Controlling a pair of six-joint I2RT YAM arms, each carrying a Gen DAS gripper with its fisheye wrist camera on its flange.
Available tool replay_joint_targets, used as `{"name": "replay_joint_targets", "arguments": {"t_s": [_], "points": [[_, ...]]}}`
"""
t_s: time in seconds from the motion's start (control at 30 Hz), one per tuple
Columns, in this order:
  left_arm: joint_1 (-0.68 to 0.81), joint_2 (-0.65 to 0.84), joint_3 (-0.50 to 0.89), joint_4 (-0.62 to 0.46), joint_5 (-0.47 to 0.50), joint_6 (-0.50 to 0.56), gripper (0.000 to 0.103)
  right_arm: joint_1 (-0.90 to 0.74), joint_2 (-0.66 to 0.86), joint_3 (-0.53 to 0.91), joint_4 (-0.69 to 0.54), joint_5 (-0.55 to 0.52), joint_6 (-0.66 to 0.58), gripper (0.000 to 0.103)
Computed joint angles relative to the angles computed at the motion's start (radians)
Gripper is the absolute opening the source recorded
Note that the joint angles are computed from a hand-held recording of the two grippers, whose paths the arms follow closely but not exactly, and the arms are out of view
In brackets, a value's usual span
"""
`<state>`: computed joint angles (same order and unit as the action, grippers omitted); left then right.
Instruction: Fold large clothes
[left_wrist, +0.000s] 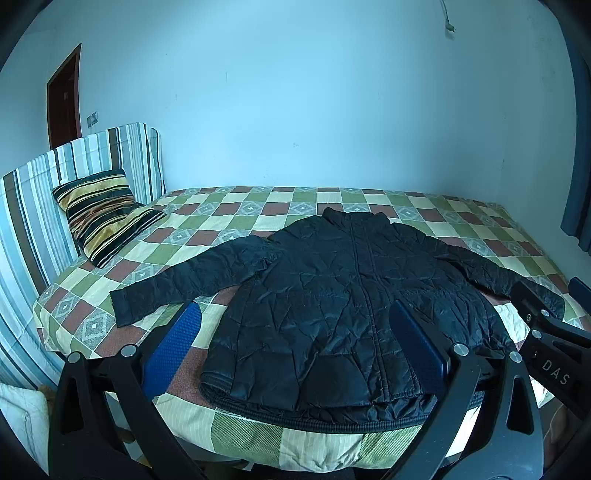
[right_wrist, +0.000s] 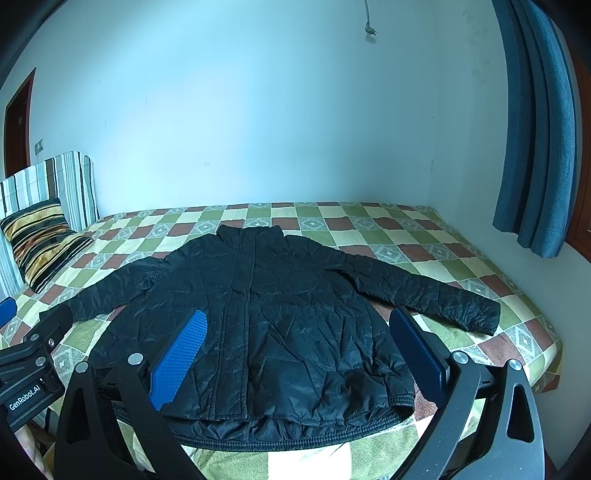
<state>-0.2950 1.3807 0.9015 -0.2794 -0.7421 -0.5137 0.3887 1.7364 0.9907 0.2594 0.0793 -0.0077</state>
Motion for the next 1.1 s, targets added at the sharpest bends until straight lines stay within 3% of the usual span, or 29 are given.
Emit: {"name": "replay_joint_targets", "arguments": {"t_s": [1.1], "points": [[0.003, 0.022, -0.003, 0.008, 0.011, -0.003, 0.101, 0.004, 0.014, -0.003, 0.013, 0.005, -0.002, 0.098]]}}
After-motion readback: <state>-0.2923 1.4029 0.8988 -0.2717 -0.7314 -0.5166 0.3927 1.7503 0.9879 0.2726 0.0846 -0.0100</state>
